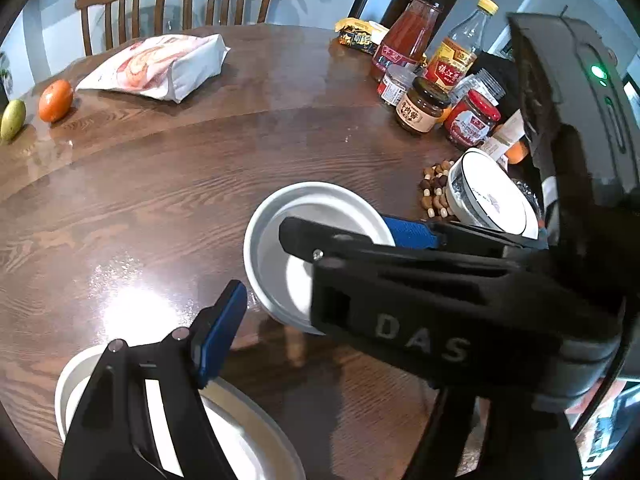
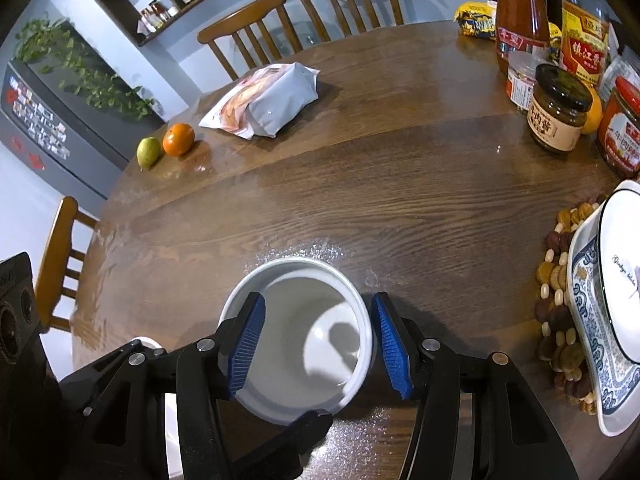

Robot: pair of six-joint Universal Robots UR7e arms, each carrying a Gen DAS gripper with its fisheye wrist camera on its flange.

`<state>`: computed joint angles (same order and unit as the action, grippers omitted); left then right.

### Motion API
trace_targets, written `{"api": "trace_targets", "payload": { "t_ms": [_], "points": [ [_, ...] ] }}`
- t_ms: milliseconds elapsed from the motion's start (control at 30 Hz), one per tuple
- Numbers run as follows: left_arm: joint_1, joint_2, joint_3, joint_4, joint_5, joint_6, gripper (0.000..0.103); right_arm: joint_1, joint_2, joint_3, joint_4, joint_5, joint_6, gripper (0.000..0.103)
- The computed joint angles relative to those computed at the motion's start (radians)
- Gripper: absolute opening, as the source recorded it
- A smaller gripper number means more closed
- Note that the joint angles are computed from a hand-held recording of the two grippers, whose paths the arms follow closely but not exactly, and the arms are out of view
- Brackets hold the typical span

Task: Organize plates and bowls
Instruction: 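Lift the white cup with the right tool and carry it toward the bowls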

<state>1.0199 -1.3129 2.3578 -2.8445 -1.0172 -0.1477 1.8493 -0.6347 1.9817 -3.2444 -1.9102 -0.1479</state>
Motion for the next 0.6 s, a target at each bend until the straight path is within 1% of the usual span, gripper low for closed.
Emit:
{"api": "trace_targets", "payload": {
  "t_ms": [167, 333, 433, 500, 567, 600],
  "points": [
    [0.010, 0.004, -0.004, 0.001, -0.010, 0.011, 0.075, 0.013, 0.016, -0.007, -0.009, -0.037, -0.017, 0.058],
    [0.013, 0.005, 0.000, -0.013, -0.015, 0.014, 0.076, 0.004, 0.013, -0.003, -0.012, -0.021, -0.022, 0.057],
    [0.009, 0.011, 0.003, -0.016, -0.014, 0.030, 0.074, 0.002, 0.012, 0.000, -0.016, -0.017, -0.021, 0.057],
    [0.016, 0.016, -0.001, -0.016, -0.030, 0.028, 0.073, 0.003, 0.014, 0.000, -0.021, -0.017, -0.020, 0.057],
    [0.025, 0.021, -0.009, -0.010, -0.040, 0.015, 0.074, 0.005, 0.018, 0.001, -0.028, -0.023, -0.037, 0.057],
    [0.024, 0.022, -0.007, -0.014, -0.039, 0.015, 0.074, 0.009, 0.020, 0.000, -0.031, -0.034, -0.040, 0.054]
  ]
}}
